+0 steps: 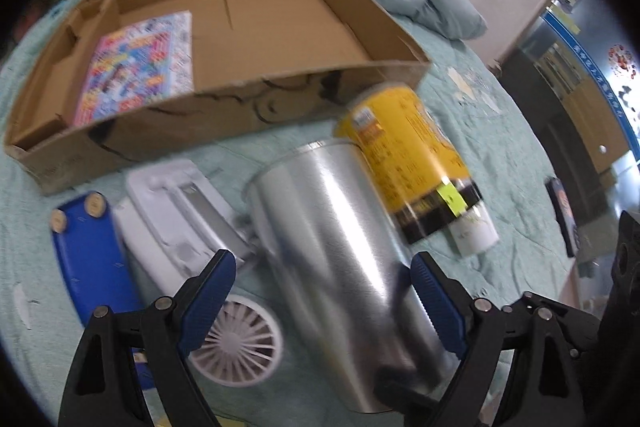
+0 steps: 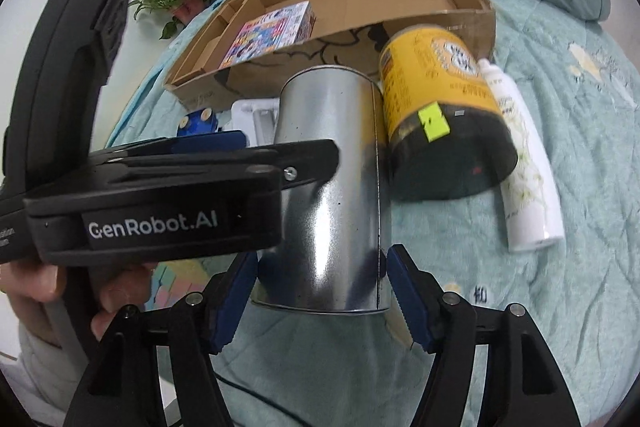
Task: Organize rigid objects
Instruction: 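Close the left tool around the silver can's body, then carry the silver can into the large box and stand it beside the game box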
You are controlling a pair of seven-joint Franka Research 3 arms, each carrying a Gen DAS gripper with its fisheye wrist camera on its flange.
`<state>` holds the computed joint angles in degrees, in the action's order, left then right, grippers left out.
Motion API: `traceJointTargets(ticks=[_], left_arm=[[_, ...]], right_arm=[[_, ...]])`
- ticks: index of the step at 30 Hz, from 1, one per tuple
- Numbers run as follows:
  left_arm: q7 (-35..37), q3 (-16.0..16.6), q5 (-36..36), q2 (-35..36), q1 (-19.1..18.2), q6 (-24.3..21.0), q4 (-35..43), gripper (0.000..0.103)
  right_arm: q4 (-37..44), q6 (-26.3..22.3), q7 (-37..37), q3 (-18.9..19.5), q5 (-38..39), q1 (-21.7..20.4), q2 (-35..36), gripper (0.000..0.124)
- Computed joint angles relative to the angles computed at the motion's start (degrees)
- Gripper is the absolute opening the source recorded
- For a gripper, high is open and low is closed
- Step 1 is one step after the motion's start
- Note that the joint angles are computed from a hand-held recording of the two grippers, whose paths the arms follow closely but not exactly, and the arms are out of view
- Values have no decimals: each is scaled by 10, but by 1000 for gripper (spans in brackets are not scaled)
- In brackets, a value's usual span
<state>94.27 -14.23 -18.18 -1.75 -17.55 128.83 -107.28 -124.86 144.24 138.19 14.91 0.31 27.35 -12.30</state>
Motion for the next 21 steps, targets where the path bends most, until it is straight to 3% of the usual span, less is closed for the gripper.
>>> traceJointTargets(ticks=[6,14,21], left_arm=[[8,-4,-23,21,0,-39,20,89],[9,-6,-31,24,4,-35,19,87],[34,-3,-41,-15,1,-4,-15,86]], right_arm=[[-12,15,-53,-22,90,14,5,75],[7,1,-60,-16,73,9,25,80],[18,-11,-16,-2,22,6,19,79]])
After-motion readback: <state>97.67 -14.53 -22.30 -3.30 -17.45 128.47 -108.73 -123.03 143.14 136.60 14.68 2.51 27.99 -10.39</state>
